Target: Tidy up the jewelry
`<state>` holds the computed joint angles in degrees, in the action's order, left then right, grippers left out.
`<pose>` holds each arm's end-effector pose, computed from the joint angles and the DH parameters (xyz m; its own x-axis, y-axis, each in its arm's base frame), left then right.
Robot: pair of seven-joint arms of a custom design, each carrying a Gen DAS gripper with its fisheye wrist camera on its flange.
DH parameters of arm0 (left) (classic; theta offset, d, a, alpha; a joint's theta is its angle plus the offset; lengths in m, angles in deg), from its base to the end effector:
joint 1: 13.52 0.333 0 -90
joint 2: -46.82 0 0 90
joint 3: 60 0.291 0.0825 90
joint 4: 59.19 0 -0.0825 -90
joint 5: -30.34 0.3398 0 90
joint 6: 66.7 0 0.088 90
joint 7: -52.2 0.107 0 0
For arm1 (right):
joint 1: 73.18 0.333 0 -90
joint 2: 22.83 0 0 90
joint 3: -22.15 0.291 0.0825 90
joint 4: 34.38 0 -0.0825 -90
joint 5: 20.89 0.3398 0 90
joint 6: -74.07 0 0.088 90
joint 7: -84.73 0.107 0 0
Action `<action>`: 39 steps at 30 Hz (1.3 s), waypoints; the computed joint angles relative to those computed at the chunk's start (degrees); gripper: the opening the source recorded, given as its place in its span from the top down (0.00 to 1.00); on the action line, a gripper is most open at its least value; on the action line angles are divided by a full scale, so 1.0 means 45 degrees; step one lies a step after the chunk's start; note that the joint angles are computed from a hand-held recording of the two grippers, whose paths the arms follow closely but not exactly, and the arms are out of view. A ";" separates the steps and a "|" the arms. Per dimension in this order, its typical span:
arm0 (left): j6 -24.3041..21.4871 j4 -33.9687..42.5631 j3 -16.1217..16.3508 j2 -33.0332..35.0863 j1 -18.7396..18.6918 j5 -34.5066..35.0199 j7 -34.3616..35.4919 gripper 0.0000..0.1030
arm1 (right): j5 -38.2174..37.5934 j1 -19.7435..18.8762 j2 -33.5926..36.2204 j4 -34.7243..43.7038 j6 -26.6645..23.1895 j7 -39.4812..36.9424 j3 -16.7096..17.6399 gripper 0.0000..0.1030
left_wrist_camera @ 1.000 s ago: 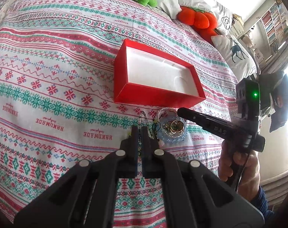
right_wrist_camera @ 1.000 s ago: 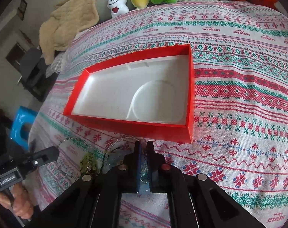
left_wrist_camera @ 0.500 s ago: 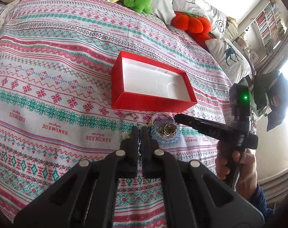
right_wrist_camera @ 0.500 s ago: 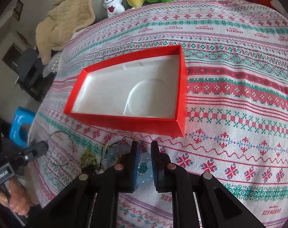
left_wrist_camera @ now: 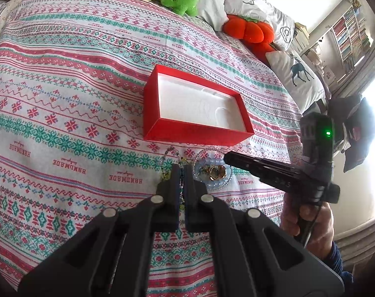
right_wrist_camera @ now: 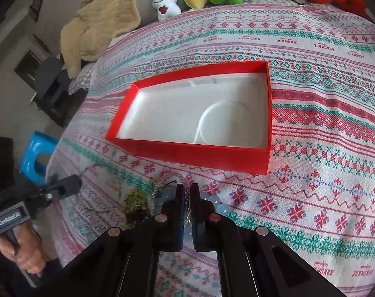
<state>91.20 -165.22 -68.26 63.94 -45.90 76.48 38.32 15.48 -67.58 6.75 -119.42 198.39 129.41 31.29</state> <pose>0.4564 -0.4207 0.4247 0.2657 -0.8308 0.4890 -0.7209 -0.5080 -0.4714 0.6435 0.1735 0.4003 0.6645 -0.6377 -0.3896 -0.7401 -0.4894 -0.4613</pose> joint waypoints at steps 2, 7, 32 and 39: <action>-0.0037 0.0056 0.0002 -0.0021 -0.0045 0.0067 0.0013 0.97 | 0.0470 -0.0216 -0.0471 -0.0410 -0.0042 -0.0344 0.0138 0.96; -0.0288 0.0145 -0.0063 -0.0168 -0.0117 0.0264 0.0055 0.97 | 0.1261 -0.0315 -0.1494 -0.1206 -0.0295 -0.1193 0.0078 0.96; -0.1696 0.4686 0.0425 0.2181 -0.0090 -0.1496 0.3520 0.97 | 0.1551 0.0202 -0.0714 0.0819 0.0565 -0.0700 -0.0018 0.96; -0.0566 0.4324 0.1056 0.2602 -0.0231 -0.1652 0.3105 0.97 | 0.1466 0.0077 0.0010 0.1405 0.0579 -0.0560 0.0302 0.96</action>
